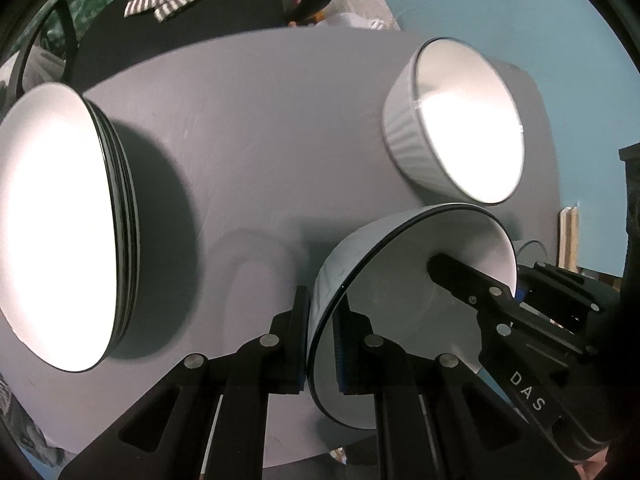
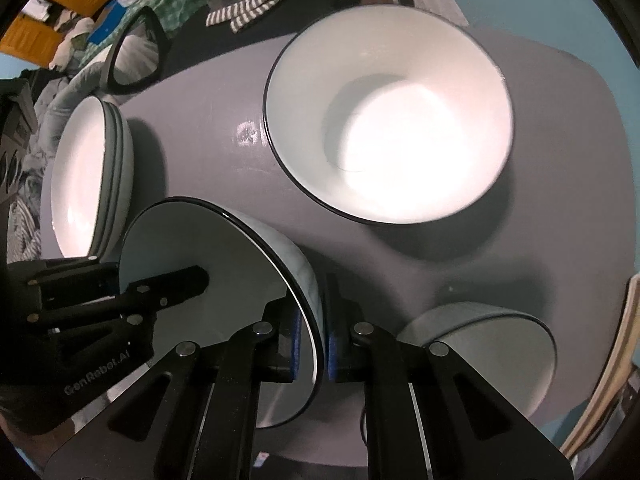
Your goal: Organize plates and bowls
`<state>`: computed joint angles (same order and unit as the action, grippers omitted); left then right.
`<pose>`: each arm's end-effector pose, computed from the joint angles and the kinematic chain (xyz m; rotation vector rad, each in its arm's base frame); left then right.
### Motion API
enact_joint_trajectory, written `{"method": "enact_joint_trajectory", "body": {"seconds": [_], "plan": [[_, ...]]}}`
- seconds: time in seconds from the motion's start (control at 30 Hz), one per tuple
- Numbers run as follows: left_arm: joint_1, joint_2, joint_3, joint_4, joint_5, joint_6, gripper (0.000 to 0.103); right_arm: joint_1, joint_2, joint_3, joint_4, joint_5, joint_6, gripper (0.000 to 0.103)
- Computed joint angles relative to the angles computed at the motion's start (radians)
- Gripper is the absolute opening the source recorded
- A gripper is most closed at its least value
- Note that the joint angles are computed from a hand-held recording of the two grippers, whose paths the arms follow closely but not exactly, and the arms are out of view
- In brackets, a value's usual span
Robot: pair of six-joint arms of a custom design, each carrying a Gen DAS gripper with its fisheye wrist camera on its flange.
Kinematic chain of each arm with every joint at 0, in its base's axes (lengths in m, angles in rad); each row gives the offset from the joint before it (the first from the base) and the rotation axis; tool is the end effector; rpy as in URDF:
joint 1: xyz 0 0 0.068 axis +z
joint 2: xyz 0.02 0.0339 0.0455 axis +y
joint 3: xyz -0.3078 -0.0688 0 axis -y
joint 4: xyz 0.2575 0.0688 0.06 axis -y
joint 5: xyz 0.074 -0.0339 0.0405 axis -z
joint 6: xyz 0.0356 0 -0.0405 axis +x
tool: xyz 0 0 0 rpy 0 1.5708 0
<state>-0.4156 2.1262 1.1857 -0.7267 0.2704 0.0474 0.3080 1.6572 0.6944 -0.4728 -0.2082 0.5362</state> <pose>0.3366 -0.1589 0.0946 -0.6636 -2.9002 0.3716 0.2432 0.0851 0.1352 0.3291 3.0631 0.3791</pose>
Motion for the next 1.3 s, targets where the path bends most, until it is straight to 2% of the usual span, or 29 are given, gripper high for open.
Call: {"method": "enact_joint_trajectory", "body": {"seconds": [0.17, 0.33, 0.57, 1.03, 1.3], "plan": [[-0.01, -0.034, 0.003, -0.018, 0.01, 0.025, 0.01, 0.009, -0.031, 0.02, -0.03, 0.01, 0.026, 0.009], [-0.018, -0.043, 0.078, -0.085, 0.016, 0.042, 0.01, -0.002, -0.068, 0.046, -0.089, 0.026, 0.029, 0.009], [-0.05, -0.034, 0.158, -0.118, 0.03, 0.047, 0.01, -0.068, -0.114, 0.084, -0.159, 0.04, -0.013, 0.009], [-0.111, 0.116, 0.387, -0.157, -0.017, 0.012, 0.01, -0.22, -0.002, 0.186, -0.174, 0.029, -0.145, 0.009], [-0.123, 0.177, 0.465, -0.185, -0.045, 0.004, 0.01, -0.264, 0.066, 0.223, -0.17, 0.012, -0.195, 0.009]]}}
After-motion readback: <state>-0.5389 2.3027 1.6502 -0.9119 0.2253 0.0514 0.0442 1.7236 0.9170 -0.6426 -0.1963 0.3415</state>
